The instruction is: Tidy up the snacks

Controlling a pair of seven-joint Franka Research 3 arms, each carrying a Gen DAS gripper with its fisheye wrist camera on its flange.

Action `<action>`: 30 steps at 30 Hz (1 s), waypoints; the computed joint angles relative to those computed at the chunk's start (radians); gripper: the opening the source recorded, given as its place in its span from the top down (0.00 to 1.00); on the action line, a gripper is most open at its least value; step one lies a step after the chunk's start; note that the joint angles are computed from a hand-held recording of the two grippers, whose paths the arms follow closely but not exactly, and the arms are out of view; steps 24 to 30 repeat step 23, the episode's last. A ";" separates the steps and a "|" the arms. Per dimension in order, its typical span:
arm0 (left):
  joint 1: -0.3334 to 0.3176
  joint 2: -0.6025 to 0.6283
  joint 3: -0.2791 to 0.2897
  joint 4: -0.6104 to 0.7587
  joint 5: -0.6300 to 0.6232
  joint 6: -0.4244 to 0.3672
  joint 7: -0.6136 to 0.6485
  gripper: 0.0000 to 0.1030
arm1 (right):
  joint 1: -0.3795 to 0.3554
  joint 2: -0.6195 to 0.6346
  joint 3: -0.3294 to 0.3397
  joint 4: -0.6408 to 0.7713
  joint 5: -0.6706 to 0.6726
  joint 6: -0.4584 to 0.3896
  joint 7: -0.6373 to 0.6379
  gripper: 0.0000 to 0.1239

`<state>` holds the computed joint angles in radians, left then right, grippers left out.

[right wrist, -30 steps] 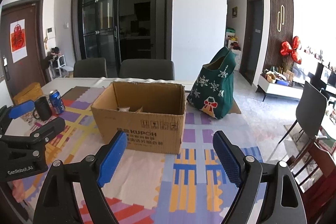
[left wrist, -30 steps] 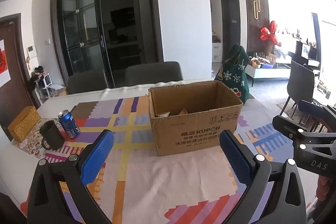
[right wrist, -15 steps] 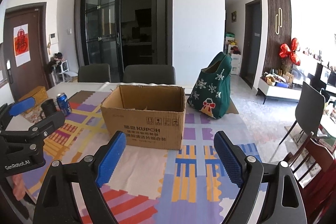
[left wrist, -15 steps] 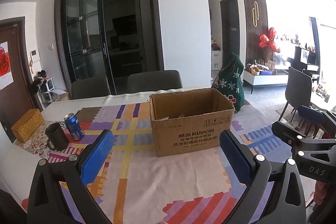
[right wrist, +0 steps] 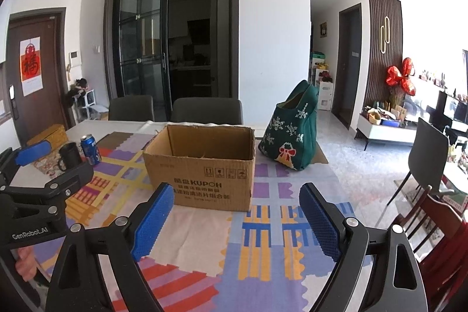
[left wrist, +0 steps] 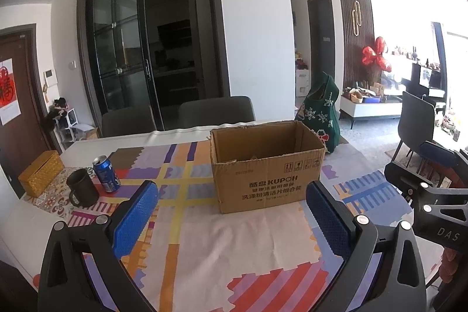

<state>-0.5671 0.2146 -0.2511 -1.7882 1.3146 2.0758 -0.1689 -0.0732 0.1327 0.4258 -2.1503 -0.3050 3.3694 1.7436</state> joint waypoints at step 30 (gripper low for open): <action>0.006 -0.008 -0.003 -0.005 -0.009 -0.001 -0.001 0.00 | -0.030 0.004 0.038 0.009 0.010 -0.021 -0.013 0.29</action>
